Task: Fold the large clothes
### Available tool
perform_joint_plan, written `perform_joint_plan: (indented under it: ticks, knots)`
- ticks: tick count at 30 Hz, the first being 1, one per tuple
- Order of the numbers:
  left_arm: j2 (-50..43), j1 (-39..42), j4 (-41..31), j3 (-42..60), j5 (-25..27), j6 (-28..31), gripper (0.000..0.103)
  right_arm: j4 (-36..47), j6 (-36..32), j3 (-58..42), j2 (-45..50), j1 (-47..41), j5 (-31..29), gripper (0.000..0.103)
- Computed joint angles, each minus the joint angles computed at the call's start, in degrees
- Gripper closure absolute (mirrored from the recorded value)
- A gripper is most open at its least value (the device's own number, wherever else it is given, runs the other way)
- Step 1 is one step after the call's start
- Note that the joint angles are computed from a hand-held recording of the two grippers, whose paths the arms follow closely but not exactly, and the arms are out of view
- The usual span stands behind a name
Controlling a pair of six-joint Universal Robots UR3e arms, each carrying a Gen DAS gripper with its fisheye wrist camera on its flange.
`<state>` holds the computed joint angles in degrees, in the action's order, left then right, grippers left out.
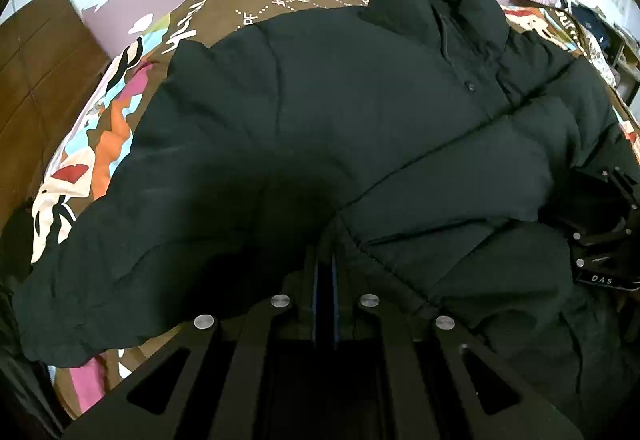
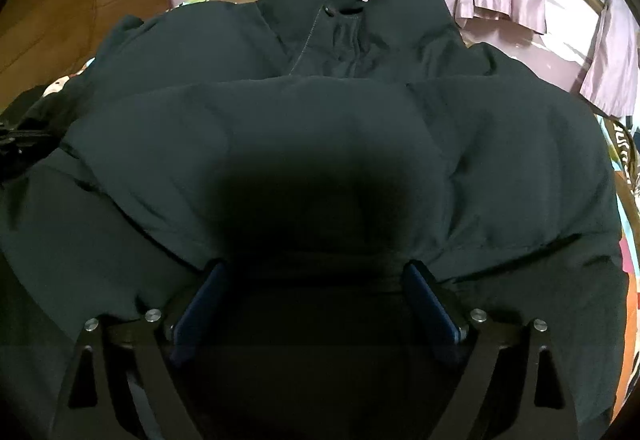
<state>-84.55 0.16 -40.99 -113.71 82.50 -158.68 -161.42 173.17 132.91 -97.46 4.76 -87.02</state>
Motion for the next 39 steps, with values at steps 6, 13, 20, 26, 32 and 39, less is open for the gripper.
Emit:
perform_joint_plan:
  ticks: [6,13,20,26,32,39]
  knots:
    - [9.73,10.55,-5.77,-3.2,-11.7,-0.34,0.075,-0.12,-0.81,2.56,-3.44,-2.9,3.8,0.0]
    - [34.27,41.39,-36.21,-7.1,-32.02,13.51,0.028,-3.34,1.02,4.35,-5.25,-0.98,1.12,0.0]
    - [36.05,67.77,-54.9,-4.81,-33.93,27.02,0.028,-0.73,7.06,-2.35,-6.69,5.26,-4.22,0.0]
    - [20.62,75.19,-35.9,-5.99,-31.57,14.2,0.028,15.86,14.02,-25.29,3.36,13.36,-2.01,0.0]
    - [5.4,75.86,-28.33,-1.47,-31.26,3.89,0.029,25.34,18.78,-42.1,19.65,22.93,-8.66,0.0]
    - [-2.35,75.76,-21.38,0.21,-33.5,1.09,0.041,8.56,18.25,-32.56,22.58,24.23,-9.76,0.0]
